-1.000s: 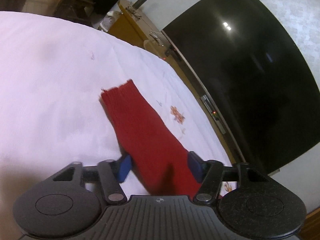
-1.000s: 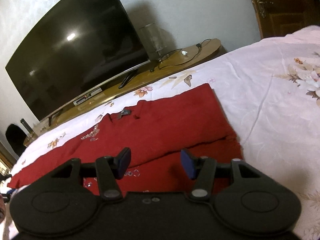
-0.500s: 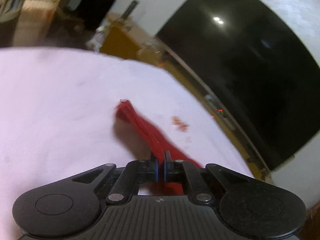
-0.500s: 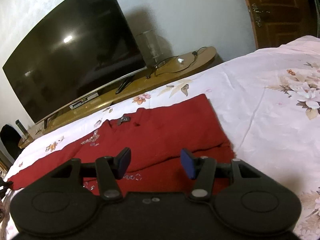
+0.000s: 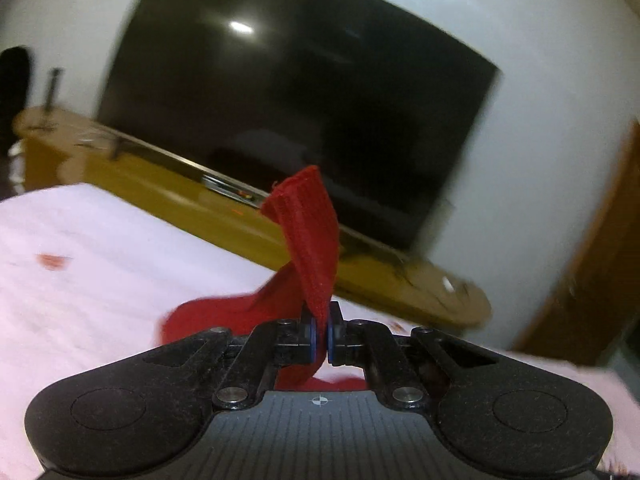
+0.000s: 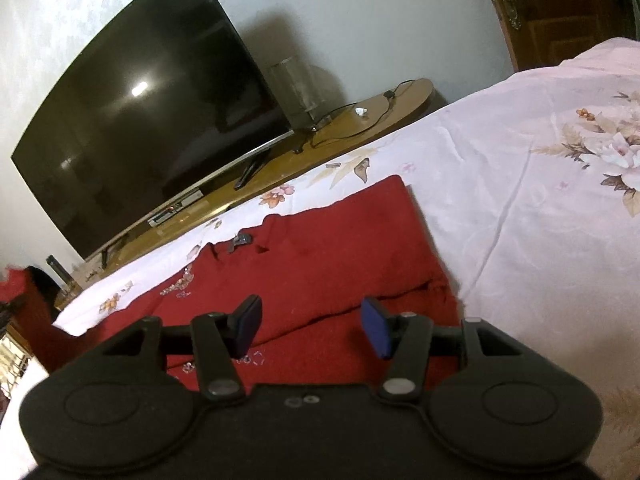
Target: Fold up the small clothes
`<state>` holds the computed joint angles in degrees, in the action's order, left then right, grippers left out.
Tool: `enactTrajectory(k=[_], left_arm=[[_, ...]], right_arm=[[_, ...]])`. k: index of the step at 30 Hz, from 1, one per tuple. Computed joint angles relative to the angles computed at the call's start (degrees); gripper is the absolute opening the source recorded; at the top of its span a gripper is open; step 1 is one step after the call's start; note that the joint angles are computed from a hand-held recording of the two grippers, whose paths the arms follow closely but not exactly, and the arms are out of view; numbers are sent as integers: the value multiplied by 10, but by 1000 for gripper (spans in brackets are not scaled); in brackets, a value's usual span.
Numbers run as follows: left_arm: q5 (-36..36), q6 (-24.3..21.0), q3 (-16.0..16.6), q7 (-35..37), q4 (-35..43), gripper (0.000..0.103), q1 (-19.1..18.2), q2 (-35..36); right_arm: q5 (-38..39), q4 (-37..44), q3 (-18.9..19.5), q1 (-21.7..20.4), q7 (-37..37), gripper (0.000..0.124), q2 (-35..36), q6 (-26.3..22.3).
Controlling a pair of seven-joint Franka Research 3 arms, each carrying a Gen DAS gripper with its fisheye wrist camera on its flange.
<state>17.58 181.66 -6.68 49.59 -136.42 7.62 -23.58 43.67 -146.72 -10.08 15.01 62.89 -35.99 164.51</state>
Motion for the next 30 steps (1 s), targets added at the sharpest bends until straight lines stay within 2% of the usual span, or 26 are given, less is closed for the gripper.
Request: enactTrajectory(k=[5,8,9,12,15,16,17,18,19,20,21,25,27,30], left_arm=[[50,-52,-97,-35,62,5,2,71],[120,-84,-149,-81,106,5,3,126],[156,-81,-167,-120,116,5,12,142],[216,-127,-193,-169,154,5,-11,188],[246,-181,-194,-170,189,5,-47,235],[307,-198,-192,-211,196,6,-58,238],[327,-209,-188,-217,198,20,-68,235],[322,-204,-182,-204,195,42,-75,230],[303,-185,-172,-188,183,53,-81,216],[324,-179,-166,-211,172,59,-86,201],[353,-173,-159,-239,160,59,-87,182],[389,-163,-117,-308,84,59,-91,86],[390,-182,-107,-329,39,59,-83,35],[349,-213,-87,-328,-37,59,-76,-41]], right_arm=[[4,3,-32,-9,-26,54,-10,-24],[1,6,-43,-36,-30,54,-11,-40],[0,7,-46,-46,-31,55,-12,-45],[-2,10,-53,-71,-35,55,-11,-59],[1,13,-58,-88,-39,55,-8,-68],[3,14,-60,-93,-39,55,-6,-71],[8,16,-62,-94,-40,57,-4,-74],[15,18,-63,-92,-42,58,-2,-75],[25,20,-65,-88,-45,59,-1,-77],[37,23,-68,-82,-50,60,1,-79],[49,27,-72,-75,-56,60,2,-84],[122,58,-76,-29,-89,60,25,-111],[165,80,-77,-6,-104,60,49,-145],[225,119,-71,21,-107,59,103,-198]])
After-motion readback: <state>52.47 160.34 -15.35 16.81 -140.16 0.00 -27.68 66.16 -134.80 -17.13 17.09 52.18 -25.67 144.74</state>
